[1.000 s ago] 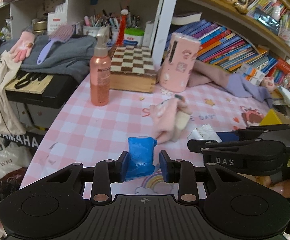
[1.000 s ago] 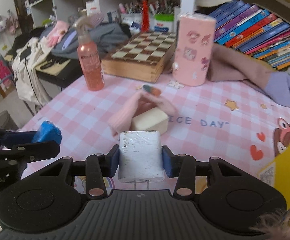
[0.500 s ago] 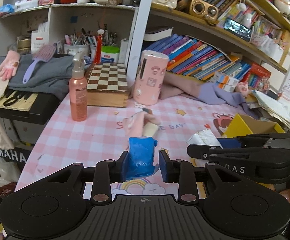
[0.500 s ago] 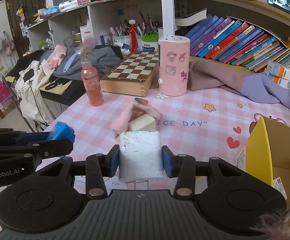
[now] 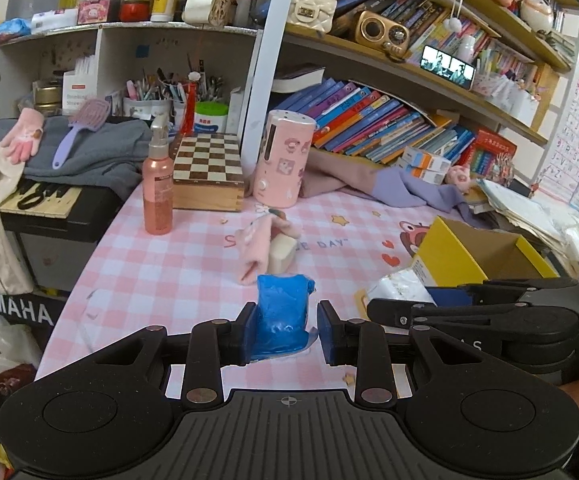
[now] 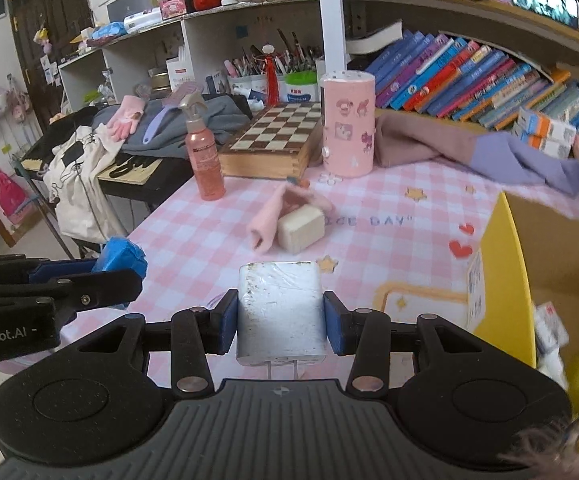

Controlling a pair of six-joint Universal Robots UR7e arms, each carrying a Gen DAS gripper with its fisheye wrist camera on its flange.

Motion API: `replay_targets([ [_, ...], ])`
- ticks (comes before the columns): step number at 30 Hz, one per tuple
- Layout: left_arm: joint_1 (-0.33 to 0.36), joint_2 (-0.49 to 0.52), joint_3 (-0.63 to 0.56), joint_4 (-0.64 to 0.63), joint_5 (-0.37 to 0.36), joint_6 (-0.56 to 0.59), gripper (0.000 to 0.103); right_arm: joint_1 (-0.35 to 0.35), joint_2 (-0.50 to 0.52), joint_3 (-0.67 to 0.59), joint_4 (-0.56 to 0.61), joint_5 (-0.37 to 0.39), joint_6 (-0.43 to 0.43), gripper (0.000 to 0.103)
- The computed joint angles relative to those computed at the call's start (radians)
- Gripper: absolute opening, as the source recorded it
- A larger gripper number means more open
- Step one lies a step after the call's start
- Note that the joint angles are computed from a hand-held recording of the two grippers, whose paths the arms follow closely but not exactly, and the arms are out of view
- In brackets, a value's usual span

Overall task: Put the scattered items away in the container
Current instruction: 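Lift the blue item and white charger with both grippers toward the yellow box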

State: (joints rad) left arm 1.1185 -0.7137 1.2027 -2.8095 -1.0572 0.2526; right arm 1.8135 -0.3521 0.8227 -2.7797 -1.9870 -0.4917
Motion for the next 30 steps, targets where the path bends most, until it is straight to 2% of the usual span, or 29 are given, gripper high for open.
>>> replay_targets([
  [17,-0.034,-0.173,0.282,-0.048,-0.017,-0.009,0.03,0.037,-0.18,0.416,-0.244,-0.045,0.073,0.041],
  [24,-0.044,-0.208,0.335,-0.013,-0.06,0.002,0.03,0.047,-0.236,0.552,-0.337,-0.095,0.131,0.041],
  [30,-0.05,-0.208,0.339,0.025,-0.111,0.027,0.03,0.049,-0.272,0.62,-0.383,-0.138,0.184,0.041],
])
